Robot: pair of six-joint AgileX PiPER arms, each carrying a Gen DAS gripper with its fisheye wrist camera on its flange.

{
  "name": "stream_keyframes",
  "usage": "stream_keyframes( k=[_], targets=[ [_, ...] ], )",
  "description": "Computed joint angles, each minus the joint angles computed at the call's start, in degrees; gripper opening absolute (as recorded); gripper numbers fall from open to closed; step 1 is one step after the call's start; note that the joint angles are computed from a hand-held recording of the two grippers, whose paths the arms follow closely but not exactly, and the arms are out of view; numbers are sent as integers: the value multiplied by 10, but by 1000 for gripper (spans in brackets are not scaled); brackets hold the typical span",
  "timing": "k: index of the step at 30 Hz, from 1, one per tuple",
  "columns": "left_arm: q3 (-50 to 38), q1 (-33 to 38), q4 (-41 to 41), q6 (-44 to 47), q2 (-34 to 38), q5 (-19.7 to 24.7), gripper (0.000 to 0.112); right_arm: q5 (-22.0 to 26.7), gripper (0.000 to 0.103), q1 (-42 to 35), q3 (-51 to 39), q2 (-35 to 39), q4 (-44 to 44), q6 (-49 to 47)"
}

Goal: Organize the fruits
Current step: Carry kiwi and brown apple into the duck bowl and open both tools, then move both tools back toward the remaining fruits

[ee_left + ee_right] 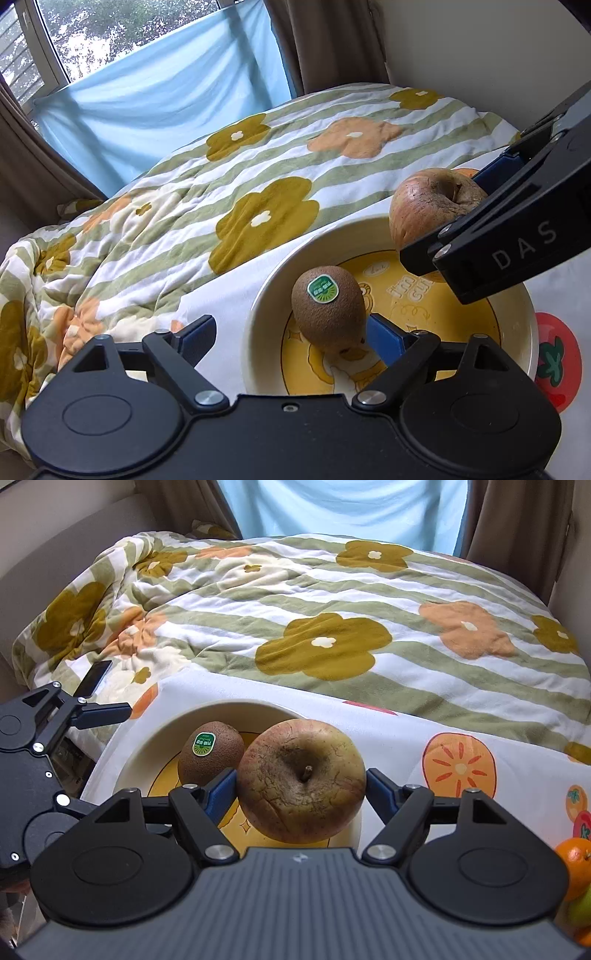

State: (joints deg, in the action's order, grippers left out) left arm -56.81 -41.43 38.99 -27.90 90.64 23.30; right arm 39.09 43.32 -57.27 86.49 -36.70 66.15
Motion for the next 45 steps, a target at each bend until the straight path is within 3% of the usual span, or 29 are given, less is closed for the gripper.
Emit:
stream_keyframes(
  k=[3,10,14,17,19,21,31,37,45],
  targets=[
    [12,15,-47,38,-16,1,91,-7,90,8,-5,17,-11,-13],
    [27,28,-59,47,-30,7,91,-16,90,13,-22,53,-20,-28],
    [26,46,-142,109,-33,4,91,0,90,19,-37,67,-22,-34],
    [30,41,-124,93,-36,3,91,8,92,29,-35,66,-51,-11],
    [38,29,-83,56,-40,0,91,34,103,48,-39,64,-98,21],
    [41,23,-67,40,-42,2,91,63,103,66,-44,62,-131,43],
    [50,13,-73,40,-67,10,91,87,103,85,-41,36,-112,54],
    [39,-14,-42,-10,-96,57,91,131,103,118,-31,-6,-113,74],
    [28,-133,70,-188,-157,190,91,217,103,198,3,-106,-121,129]
  ],
)
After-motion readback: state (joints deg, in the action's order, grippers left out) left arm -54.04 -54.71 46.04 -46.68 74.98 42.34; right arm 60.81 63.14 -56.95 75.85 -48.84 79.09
